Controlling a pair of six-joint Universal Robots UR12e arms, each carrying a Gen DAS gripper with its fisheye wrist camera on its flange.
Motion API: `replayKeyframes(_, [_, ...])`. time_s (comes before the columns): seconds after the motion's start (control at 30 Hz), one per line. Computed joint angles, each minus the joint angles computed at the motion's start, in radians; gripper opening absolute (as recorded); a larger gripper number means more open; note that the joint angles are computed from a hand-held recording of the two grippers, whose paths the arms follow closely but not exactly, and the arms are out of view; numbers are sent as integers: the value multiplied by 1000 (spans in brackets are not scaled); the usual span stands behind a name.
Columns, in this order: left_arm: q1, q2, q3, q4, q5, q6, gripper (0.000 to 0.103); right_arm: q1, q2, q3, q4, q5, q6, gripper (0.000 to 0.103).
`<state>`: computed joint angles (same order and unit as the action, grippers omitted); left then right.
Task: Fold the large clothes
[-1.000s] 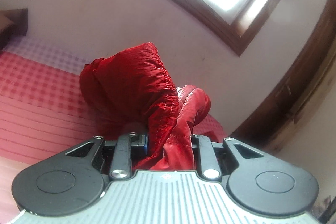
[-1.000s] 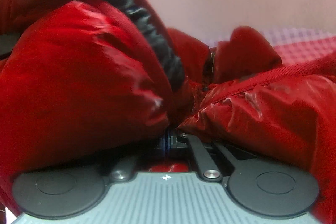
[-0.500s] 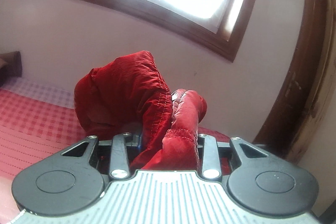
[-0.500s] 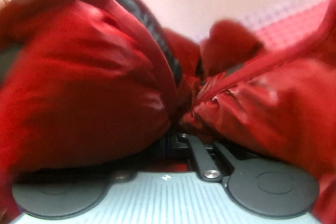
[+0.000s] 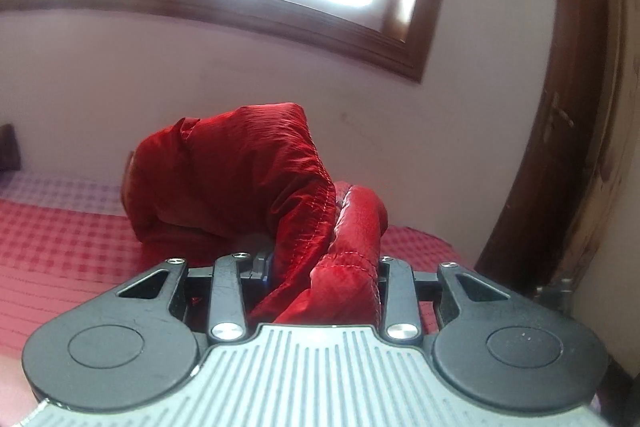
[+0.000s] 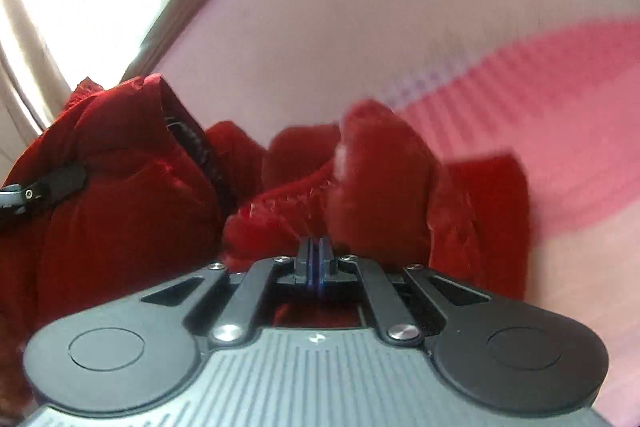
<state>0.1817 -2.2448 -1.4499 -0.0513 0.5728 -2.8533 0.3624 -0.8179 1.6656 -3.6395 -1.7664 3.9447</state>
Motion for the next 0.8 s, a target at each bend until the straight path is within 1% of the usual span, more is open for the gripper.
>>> replayKeyframes(0.07, [-17, -1, -12, 28, 13, 9, 37, -16, 12, 10, -50, 41, 63, 0])
replayKeyframes(0.13, [-32, -2, -27, 58, 21, 28, 37, -31, 18, 29, -122, 108, 137, 0])
replayKeyframes(0.2, [-46, -5, -45, 109, 31, 44, 39, -45, 34, 37, -190, 160, 219, 0])
replayKeyframes(0.27, [-60, -10, -67, 168, 44, 86, 41, -70, 41, 60, -268, 230, 287, 1])
replayKeyframes(0.33, [-73, -16, -86, 225, 61, 125, 43, -91, 41, 77, -350, 264, 352, 4])
replayKeyframes(0.37, [-77, -19, -92, 239, 64, 135, 44, -102, 33, 91, -381, 275, 366, 5])
replayKeyframes(0.43, [-86, -26, -100, 283, 75, 141, 45, -123, 2, 126, -399, 294, 353, 16])
replayKeyframes(0.47, [-91, -30, -103, 311, 84, 140, 47, -133, -15, 141, -389, 317, 342, 29])
replayKeyframes(0.5, [-95, -31, -109, 329, 93, 139, 47, -142, -38, 156, -357, 345, 323, 39])
replayKeyframes(0.53, [-101, -31, -114, 334, 102, 144, 48, -150, -58, 165, -316, 368, 294, 46])
replayKeyframes(0.57, [-105, -32, -119, 343, 112, 153, 51, -156, -70, 166, -295, 391, 266, 66])
replayKeyframes(0.6, [-111, -34, -125, 367, 129, 167, 53, -158, -79, 165, -292, 414, 241, 79])
replayKeyframes(0.67, [-113, -36, -147, 410, 138, 185, 60, -166, -88, 161, -312, 443, 214, 83])
replayKeyframes(0.73, [-112, -41, -157, 439, 135, 184, 61, -174, -105, 162, -313, 460, 202, 87])
replayKeyframes(0.77, [-113, -43, -160, 450, 136, 186, 61, -178, -110, 157, -304, 471, 199, 88])
replayKeyframes(0.8, [-113, -45, -161, 457, 132, 188, 62, -180, -117, 150, -264, 468, 187, 88])
